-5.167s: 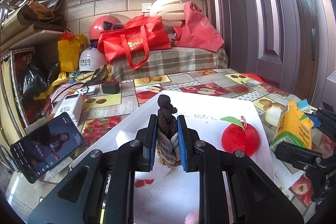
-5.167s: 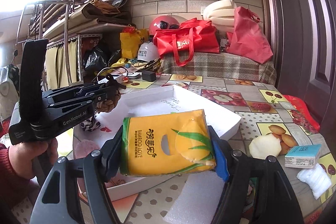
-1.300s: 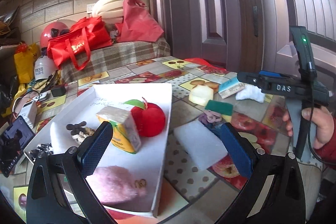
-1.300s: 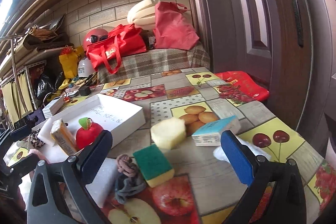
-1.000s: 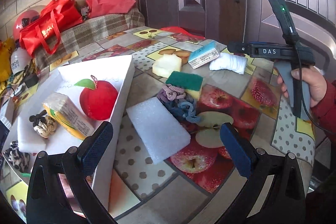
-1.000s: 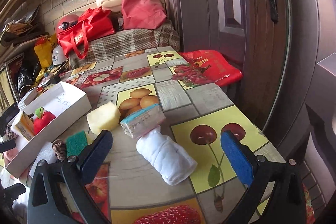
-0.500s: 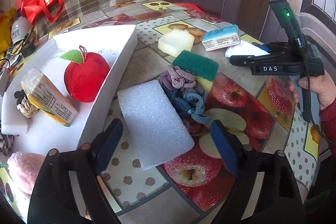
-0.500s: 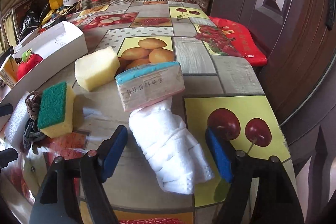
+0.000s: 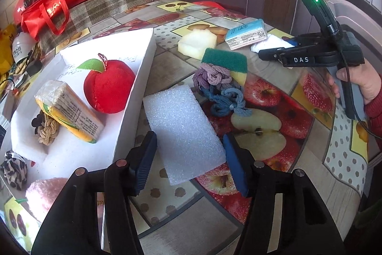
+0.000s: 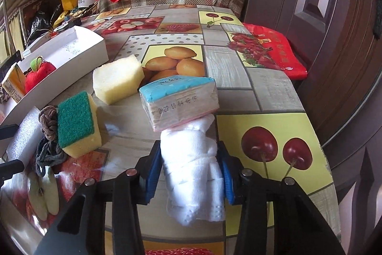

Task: Organize soft objects
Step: 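Grasp the white foam sheet with the left gripper while the right gripper grasps the white towel roll, then carry the foam sheet with the left gripper while the right gripper carries the towel roll over the box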

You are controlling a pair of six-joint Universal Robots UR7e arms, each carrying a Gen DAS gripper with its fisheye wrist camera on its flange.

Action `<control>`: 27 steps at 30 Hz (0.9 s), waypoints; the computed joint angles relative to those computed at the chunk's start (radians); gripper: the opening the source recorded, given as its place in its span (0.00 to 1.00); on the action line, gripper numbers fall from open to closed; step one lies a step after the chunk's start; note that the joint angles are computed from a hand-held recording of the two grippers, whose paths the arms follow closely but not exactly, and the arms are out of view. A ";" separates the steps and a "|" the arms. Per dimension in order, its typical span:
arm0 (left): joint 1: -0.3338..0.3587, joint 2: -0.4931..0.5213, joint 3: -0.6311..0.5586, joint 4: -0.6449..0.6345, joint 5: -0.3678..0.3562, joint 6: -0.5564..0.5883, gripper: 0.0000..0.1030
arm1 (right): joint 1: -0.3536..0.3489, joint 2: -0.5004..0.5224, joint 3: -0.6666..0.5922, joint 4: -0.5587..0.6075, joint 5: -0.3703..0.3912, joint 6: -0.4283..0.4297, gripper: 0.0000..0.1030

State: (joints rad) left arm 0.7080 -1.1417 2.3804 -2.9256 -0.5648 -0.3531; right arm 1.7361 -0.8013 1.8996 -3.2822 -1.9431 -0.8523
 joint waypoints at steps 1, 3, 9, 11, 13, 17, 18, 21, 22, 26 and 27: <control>0.001 -0.001 0.000 0.005 -0.002 0.003 0.56 | 0.000 0.001 -0.001 0.001 -0.001 -0.001 0.43; 0.001 0.007 -0.013 0.049 0.000 0.000 0.62 | 0.001 0.002 -0.002 0.002 -0.003 -0.003 0.43; 0.006 0.032 -0.038 0.074 -0.022 0.000 0.75 | 0.004 0.008 -0.003 -0.010 -0.010 -0.015 0.43; 0.002 0.030 -0.030 0.050 -0.017 0.003 0.56 | 0.002 0.004 0.000 0.002 0.004 -0.020 0.40; -0.003 0.031 -0.019 0.004 -0.024 0.031 0.56 | 0.004 0.005 0.009 -0.017 0.012 -0.044 0.40; -0.051 0.050 0.028 -0.149 0.039 0.084 0.55 | 0.007 0.005 0.052 -0.145 0.053 -0.110 0.40; -0.065 0.058 0.046 -0.217 0.049 0.114 0.55 | 0.005 0.004 0.064 -0.184 0.069 -0.122 0.40; -0.104 0.083 0.092 -0.432 0.072 0.210 0.55 | -0.009 -0.008 0.109 -0.313 0.141 -0.137 0.40; -0.117 0.094 0.109 -0.521 0.072 0.252 0.55 | -0.016 -0.012 0.126 -0.365 0.172 -0.139 0.40; -0.148 0.122 0.146 -0.752 0.082 0.354 0.55 | -0.050 -0.059 0.186 -0.432 0.315 -0.042 0.40; -0.150 0.129 0.146 -0.784 0.092 0.370 0.55 | -0.049 -0.061 0.193 -0.441 0.325 -0.025 0.40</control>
